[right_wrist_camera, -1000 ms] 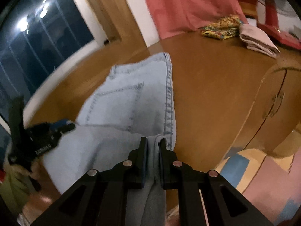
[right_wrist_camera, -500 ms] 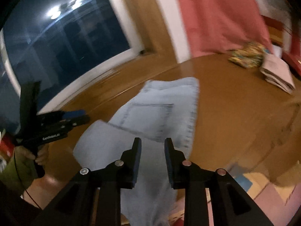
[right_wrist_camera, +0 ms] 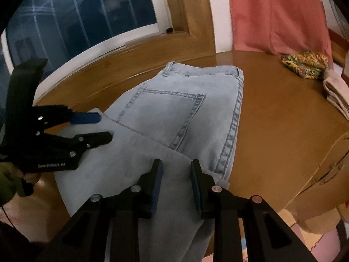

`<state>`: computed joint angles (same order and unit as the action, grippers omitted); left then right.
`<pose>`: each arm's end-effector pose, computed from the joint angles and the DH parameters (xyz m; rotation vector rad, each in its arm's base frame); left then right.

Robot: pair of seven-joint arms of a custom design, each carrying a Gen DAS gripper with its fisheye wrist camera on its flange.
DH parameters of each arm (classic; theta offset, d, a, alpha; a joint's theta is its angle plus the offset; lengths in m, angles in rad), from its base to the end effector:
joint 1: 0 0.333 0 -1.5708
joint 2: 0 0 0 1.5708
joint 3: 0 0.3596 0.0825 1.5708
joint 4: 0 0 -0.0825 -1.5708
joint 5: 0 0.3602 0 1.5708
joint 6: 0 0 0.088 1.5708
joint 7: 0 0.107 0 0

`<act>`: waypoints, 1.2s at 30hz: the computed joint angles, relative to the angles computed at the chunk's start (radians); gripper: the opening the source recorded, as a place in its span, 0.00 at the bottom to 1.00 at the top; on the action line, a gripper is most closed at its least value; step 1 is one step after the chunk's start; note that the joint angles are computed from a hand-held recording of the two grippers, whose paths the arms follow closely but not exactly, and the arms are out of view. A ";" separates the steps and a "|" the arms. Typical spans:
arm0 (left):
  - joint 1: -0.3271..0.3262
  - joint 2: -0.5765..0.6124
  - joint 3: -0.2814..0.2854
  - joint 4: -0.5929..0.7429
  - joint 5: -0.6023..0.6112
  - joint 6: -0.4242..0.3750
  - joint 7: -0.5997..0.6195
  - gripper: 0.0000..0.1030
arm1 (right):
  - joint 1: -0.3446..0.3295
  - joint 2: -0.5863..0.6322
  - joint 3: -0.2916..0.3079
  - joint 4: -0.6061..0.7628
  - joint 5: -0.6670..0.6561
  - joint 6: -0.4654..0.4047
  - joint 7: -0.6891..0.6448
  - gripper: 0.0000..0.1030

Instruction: Fold clothes

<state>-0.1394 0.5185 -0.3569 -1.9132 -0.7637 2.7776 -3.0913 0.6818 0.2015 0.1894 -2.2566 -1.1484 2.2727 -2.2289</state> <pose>0.6037 -0.2618 0.3192 -0.2953 2.8182 -0.8842 0.3551 0.3838 0.3305 -1.0099 2.3305 -0.7758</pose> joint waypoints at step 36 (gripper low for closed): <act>0.040 -0.043 0.050 -0.067 -0.010 -0.057 0.009 0.70 | 0.229 0.041 0.092 0.197 0.330 -0.360 0.101 0.19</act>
